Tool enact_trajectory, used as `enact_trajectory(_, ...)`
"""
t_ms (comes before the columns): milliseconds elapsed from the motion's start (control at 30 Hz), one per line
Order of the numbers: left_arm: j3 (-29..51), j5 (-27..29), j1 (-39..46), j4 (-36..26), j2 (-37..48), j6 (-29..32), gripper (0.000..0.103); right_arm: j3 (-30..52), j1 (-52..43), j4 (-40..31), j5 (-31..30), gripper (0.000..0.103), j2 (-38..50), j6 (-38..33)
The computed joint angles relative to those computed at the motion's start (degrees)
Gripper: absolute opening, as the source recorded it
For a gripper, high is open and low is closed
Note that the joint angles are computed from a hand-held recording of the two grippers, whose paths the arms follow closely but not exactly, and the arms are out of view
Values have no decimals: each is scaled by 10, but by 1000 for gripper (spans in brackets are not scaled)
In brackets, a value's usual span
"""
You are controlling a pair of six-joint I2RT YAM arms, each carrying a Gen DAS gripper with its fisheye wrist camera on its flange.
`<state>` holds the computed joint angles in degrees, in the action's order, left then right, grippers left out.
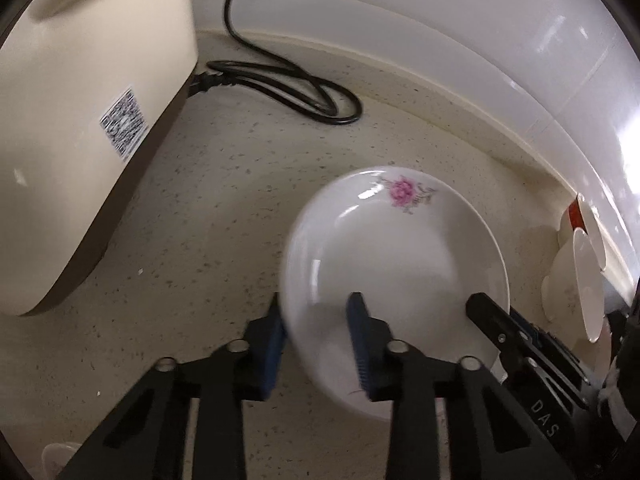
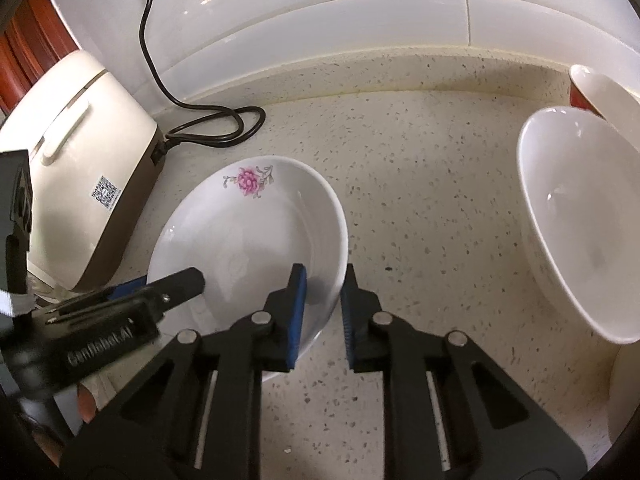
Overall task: Organize plates and bowls
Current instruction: 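Carry the plate with the right tool to the stack by the rice cooker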
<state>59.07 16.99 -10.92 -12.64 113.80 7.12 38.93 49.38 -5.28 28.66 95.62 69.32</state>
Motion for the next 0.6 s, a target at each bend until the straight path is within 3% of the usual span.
enact_trajectory(167,-7,2,-3,-4,-5,0,26,-8,5,2,0,18,-8,15)
enact_trajectory(600,-117,12,-17,19,-80,31,26,-60,111,-63,38,17,-70,151)
